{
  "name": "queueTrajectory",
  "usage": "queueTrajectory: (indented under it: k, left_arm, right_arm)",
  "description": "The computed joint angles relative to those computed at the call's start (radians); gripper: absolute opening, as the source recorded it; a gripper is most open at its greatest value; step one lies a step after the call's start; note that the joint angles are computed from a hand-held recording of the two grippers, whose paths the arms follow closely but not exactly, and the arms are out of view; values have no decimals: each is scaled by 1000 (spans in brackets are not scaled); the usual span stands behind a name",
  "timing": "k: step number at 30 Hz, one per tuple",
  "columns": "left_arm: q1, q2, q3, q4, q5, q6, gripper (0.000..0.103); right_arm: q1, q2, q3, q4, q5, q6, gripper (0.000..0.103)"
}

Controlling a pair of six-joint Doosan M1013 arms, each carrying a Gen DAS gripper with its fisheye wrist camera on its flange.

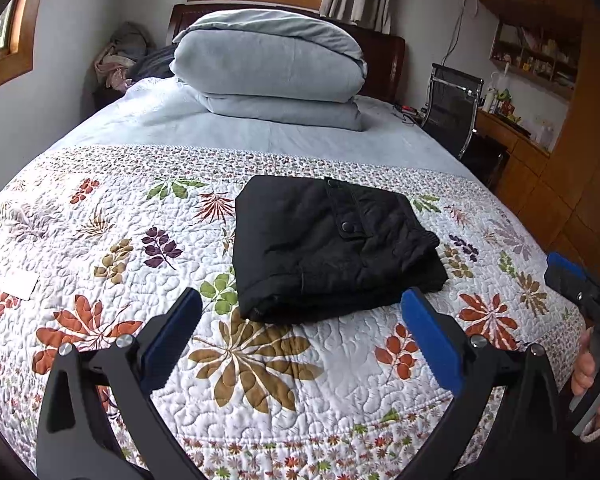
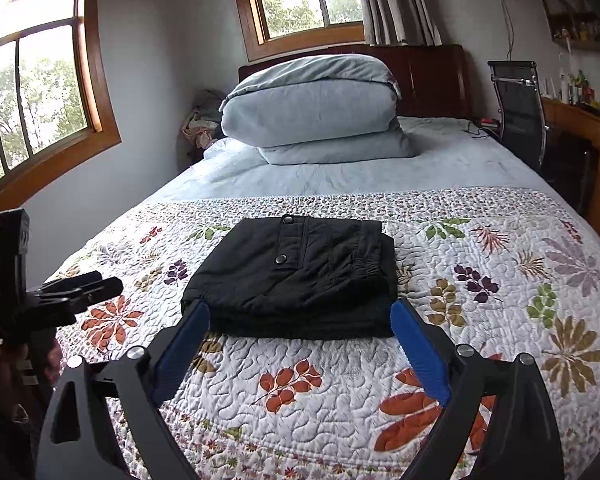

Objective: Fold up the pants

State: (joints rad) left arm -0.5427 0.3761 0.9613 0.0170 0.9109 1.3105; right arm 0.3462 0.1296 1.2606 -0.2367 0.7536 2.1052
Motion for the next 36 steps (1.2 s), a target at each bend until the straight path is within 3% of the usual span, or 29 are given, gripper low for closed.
queueTrajectory:
  k: [36]
  left_arm:
    - [-15, -30, 20, 65, -2, 0, 100]
  right_arm:
    - [6, -5, -7, 34, -12, -30, 94]
